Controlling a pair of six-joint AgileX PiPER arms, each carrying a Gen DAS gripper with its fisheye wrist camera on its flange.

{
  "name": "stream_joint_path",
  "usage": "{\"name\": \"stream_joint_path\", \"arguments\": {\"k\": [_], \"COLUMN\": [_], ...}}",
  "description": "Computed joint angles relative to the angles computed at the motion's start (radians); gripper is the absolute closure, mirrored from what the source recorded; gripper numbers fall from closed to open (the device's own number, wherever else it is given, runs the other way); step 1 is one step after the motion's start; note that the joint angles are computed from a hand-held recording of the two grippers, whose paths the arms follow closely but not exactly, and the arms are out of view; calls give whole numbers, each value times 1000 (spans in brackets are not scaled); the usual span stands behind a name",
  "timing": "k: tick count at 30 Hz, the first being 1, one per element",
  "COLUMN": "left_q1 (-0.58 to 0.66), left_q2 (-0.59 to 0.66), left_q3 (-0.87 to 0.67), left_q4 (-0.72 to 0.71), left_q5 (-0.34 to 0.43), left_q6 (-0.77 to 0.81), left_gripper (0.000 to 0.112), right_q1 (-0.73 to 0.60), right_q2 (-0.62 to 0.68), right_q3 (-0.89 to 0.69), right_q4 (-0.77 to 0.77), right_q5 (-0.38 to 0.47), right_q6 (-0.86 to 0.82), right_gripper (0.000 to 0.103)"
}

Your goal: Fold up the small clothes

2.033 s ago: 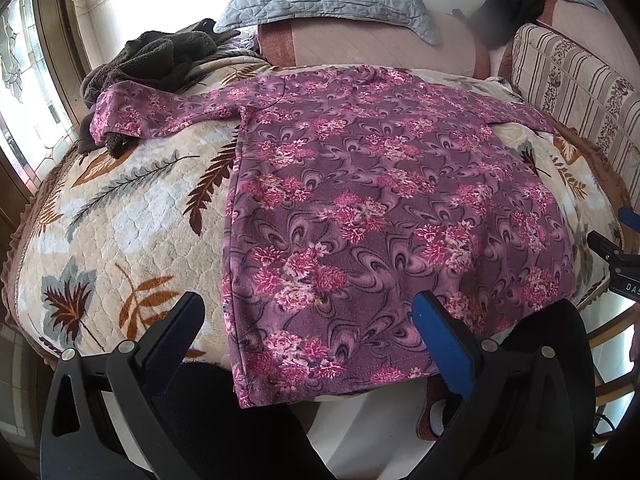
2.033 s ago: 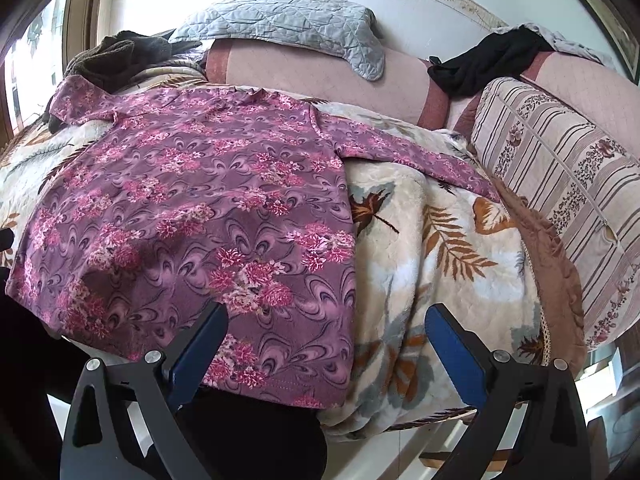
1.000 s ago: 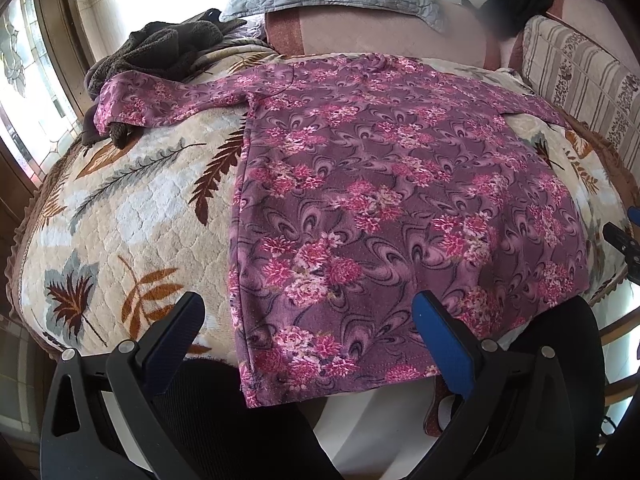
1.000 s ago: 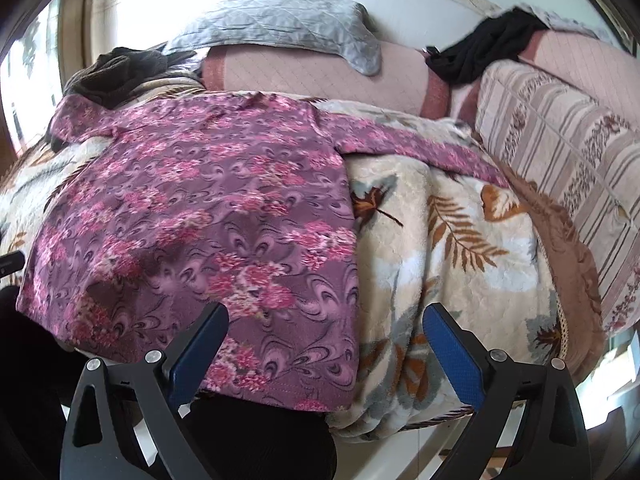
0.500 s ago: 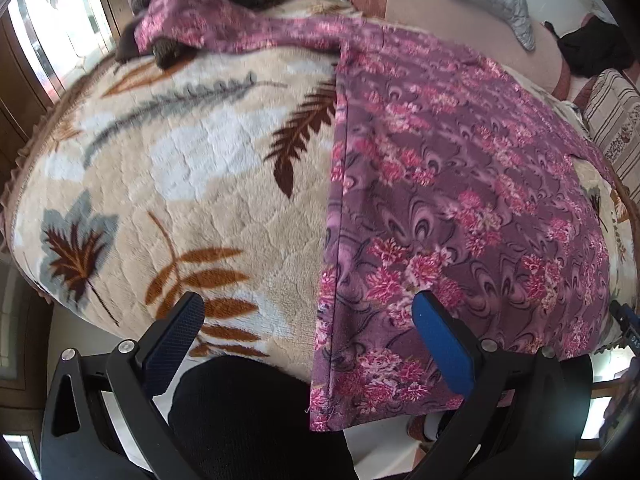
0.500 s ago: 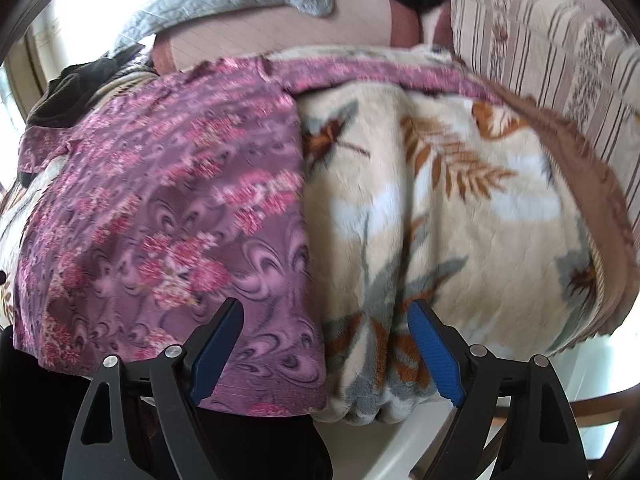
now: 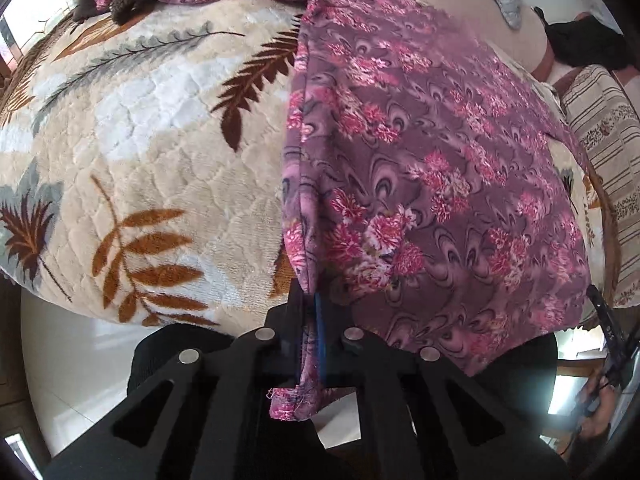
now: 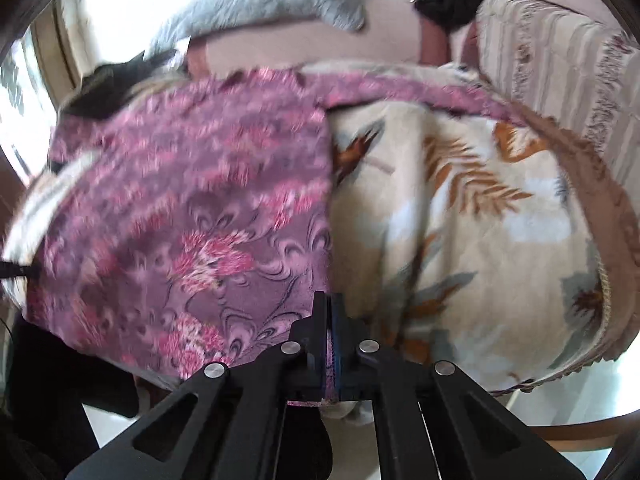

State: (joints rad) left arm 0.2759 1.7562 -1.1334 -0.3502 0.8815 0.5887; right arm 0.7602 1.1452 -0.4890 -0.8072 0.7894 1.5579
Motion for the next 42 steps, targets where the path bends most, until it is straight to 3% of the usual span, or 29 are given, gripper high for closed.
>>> {"name": "stream_joint_path", "arguments": {"k": [2, 5, 8, 11, 12, 14, 15, 16, 18, 23, 25, 29, 32, 36, 42], "left_q1": [-4, -22, -5, 30, 30, 7, -14, -40, -109, -276, -323, -351, -370, -400, -447], "left_q2": [13, 34, 5, -34, -46, -50, -45, -39, -28, 110, 161, 246, 286, 386, 635], "left_q3": [7, 21, 15, -17, -33, -82, -109, -131, -151, -236, -250, -340, -434, -635, -1055], "left_q4": [23, 88, 76, 6, -14, -53, -60, -65, -56, 89, 167, 154, 135, 135, 188], "left_q5": [-19, -46, -8, 41, 51, 63, 60, 42, -30, -120, -132, -66, -59, -25, 65], "left_q6": [-12, -63, -47, 8, 18, 23, 4, -23, -75, -234, -307, -301, -301, -336, -397], "left_gripper": [109, 107, 106, 106, 103, 81, 57, 48, 48, 48, 48, 48, 48, 48, 47], "right_q1": [-37, -139, -153, -192, -218, -263, -277, -302, -347, -457, -482, -659, -925, -1274, -1441], "right_q2": [-13, 72, 112, 44, 9, -3, 16, 56, 148, 412, 447, 333, 320, 465, 745], "right_q3": [29, 68, 46, -3, -21, -76, -101, -147, -207, -297, -298, -287, -342, -504, -776], "right_q4": [14, 61, 81, 120, 133, 143, 143, 145, 157, 305, 339, 639, 906, 1221, 1445], "right_q5": [-25, -165, -182, -155, -168, -181, -189, -203, -239, -324, -357, -425, -424, -413, -453], "right_q6": [-5, -58, -94, -158, -202, -280, -301, -347, -419, -617, -663, -1008, -1284, -1493, -1535], "right_gripper": [102, 102, 101, 96, 95, 86, 78, 75, 76, 78, 78, 77, 71, 69, 62]}}
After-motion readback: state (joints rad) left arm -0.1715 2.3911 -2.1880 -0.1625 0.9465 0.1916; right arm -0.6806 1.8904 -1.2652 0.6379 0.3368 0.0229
